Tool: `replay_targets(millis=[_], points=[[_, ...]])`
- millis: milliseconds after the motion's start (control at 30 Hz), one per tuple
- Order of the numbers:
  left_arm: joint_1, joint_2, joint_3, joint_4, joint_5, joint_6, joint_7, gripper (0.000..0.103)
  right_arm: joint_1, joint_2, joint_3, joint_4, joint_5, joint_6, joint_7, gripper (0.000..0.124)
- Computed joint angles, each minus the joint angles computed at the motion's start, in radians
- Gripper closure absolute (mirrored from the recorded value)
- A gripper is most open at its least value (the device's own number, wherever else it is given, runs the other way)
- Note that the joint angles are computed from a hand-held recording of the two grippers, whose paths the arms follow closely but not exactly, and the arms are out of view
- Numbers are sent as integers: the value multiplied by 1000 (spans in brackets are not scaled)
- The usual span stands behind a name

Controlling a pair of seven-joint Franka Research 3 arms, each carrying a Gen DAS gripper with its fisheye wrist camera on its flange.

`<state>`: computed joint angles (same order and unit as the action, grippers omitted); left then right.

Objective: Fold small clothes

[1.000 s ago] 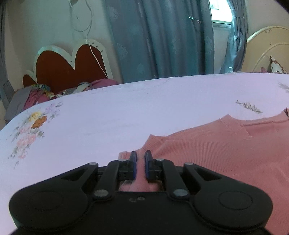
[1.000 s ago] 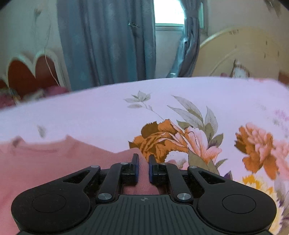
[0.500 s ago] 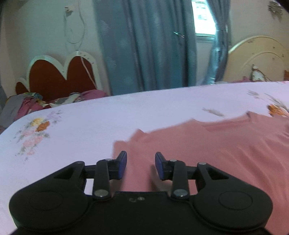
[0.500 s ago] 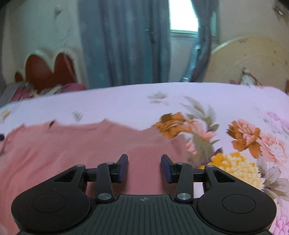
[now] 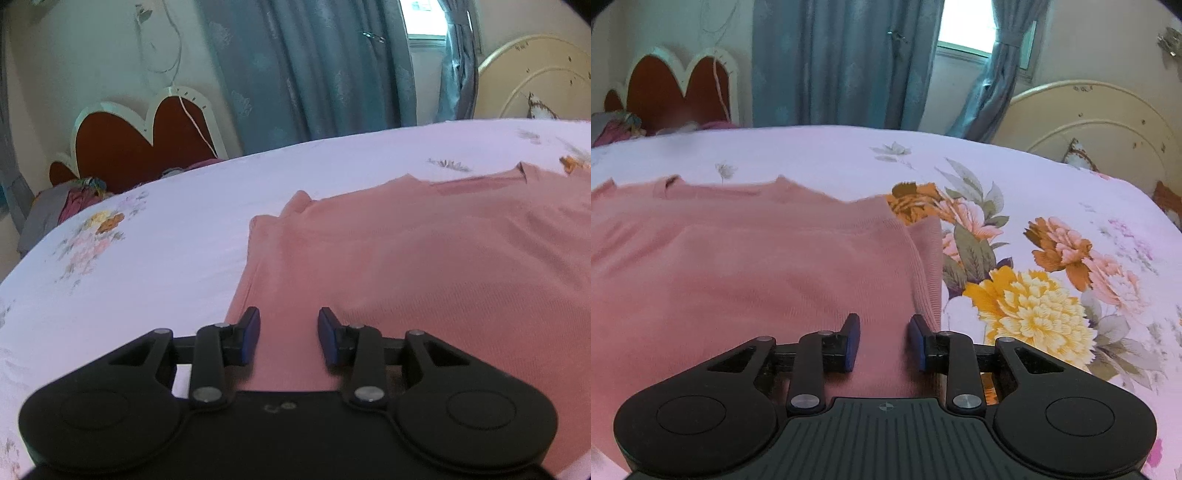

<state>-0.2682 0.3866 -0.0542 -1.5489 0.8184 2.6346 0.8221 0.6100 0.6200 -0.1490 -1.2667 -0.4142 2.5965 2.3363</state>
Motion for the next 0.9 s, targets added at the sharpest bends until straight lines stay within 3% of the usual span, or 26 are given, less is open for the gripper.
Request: replay_targets(millis=[167,333,467,533,600,667,733,900], points=[[7,-42,-19,-38,-33,65,-32,68,1,9,36,51,38,76,-28,95],[18,-14,-83,0,-187,71,73,63,11,101,75,196,132,48,-122,95],[-26,-10,-60,-15,-168,57,84,63,38,148,64,255,160,-10,-176,95],[-35,-20,-46,-45,-150,53,64,59,44,135,56,216,162,-20,-184,95],[-46,-38,-22,-76,-101,66,8,44,42,101,52,141,160,38,-186,95],[-28,-44,-37,-78,-125,53,15,41,43,94,48,143,174,28,-170,95],[-17,-49,-47,-71,-150,33,22,42,61,65,24,99,157,78,-122,95],[-28,-59,-32,-95,-90,36,-42,36,76,33,21,36,120,67,-117,95]])
